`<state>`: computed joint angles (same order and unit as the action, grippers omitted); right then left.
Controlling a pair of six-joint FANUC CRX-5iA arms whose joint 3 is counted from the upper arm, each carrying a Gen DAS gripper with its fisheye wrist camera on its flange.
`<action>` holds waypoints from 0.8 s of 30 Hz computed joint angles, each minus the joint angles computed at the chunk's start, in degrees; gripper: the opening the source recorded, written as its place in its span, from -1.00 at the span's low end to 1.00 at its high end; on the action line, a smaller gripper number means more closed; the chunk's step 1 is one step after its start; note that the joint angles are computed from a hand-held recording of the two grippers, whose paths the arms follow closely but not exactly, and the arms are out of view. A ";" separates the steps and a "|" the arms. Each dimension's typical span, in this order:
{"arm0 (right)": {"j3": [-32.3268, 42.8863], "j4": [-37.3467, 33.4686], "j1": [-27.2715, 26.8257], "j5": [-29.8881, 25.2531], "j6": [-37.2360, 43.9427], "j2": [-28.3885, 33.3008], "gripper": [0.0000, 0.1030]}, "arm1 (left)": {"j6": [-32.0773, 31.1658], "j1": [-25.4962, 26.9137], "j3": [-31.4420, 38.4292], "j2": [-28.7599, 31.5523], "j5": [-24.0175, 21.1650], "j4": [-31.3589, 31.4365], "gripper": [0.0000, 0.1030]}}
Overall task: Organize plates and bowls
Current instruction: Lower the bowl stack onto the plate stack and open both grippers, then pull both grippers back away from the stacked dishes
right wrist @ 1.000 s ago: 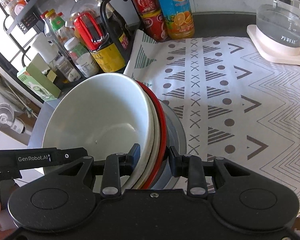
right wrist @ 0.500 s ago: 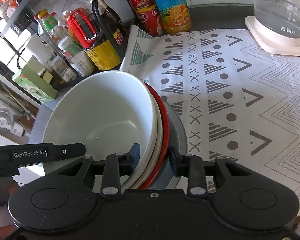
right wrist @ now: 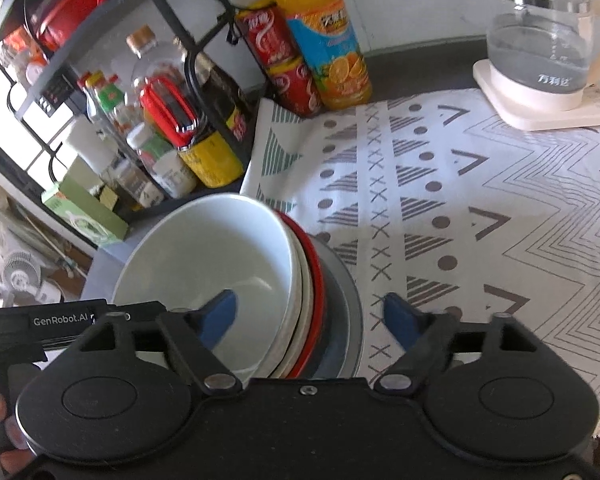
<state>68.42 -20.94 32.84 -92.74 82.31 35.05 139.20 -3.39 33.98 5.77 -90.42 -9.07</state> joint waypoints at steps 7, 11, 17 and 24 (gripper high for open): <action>-4.04 -1.03 -1.49 3.34 1.99 -3.48 0.80 | 1.61 -0.62 2.29 0.27 -1.98 -1.51 0.26; -5.35 -2.17 -2.64 3.98 2.53 -4.99 0.89 | 1.81 -2.95 5.13 1.12 -3.30 -4.40 0.34; -8.20 -2.90 -4.63 5.69 3.97 -7.68 0.99 | 3.12 -7.89 9.46 2.49 -5.20 -10.29 0.70; -12.12 -2.84 -7.13 7.86 6.16 -11.21 1.00 | 3.39 -13.83 15.66 5.50 -8.89 -16.19 0.93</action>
